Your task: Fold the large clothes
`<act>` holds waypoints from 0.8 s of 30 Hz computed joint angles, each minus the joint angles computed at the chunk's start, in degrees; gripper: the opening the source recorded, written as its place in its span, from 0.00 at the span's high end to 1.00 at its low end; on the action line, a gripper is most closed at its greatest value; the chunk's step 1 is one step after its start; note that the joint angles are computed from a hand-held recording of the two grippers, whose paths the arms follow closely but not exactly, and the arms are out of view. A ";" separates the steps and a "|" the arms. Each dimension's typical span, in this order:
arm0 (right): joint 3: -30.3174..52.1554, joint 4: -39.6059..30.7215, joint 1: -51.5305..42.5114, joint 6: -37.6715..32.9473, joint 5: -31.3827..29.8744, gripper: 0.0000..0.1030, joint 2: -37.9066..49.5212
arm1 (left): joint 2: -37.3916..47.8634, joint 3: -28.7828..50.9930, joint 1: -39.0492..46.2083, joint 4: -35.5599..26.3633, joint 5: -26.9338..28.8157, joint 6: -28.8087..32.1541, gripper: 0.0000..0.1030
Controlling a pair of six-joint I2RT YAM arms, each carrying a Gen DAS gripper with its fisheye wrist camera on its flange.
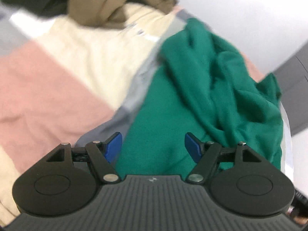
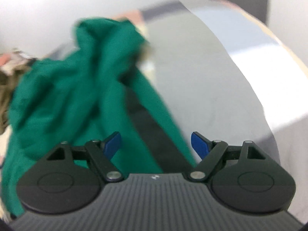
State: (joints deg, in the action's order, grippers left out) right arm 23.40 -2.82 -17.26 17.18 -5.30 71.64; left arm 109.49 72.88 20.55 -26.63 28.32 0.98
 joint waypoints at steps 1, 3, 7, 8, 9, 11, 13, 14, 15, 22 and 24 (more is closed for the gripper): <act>0.33 0.27 -1.13 0.17 -0.63 0.21 1.78 | 0.72 0.59 0.45 -0.61 -0.10 -0.35 0.26; 0.78 1.19 -3.72 0.18 -3.29 0.21 5.31 | 1.92 1.45 0.69 -1.89 -0.37 -0.87 0.26; -0.28 4.18 -9.32 2.93 -13.33 0.18 8.79 | 4.55 3.17 1.37 -5.42 2.31 -0.29 0.26; -0.47 4.35 -10.76 2.97 -16.56 0.18 9.06 | 4.73 3.20 1.56 -6.05 3.49 0.06 0.26; -0.56 4.56 -12.19 2.95 -20.66 0.18 9.86 | 4.56 2.76 1.68 -6.23 4.56 0.31 0.26; -0.47 4.56 -13.20 2.96 -26.56 0.18 11.00 | 4.41 2.38 2.30 -7.77 8.46 1.41 0.26; -1.18 4.48 -11.86 3.44 -30.10 0.18 9.60 | 4.31 2.24 3.46 -9.95 14.33 2.76 0.26; -1.62 4.68 -11.21 3.59 -32.32 0.18 8.75 | 3.90 1.75 3.93 -10.51 17.28 3.53 0.26; -2.06 4.90 -10.85 3.72 -34.29 0.18 7.86 | 3.96 2.13 4.46 -12.43 20.66 5.38 0.26; -2.41 -0.15 0.08 1.11 -19.06 0.18 2.31 | 3.99 1.83 1.27 -14.11 9.99 5.05 0.26; -2.78 1.82 2.95 2.39 -15.01 0.18 3.92 | 3.80 0.78 0.45 -12.92 7.78 3.91 0.26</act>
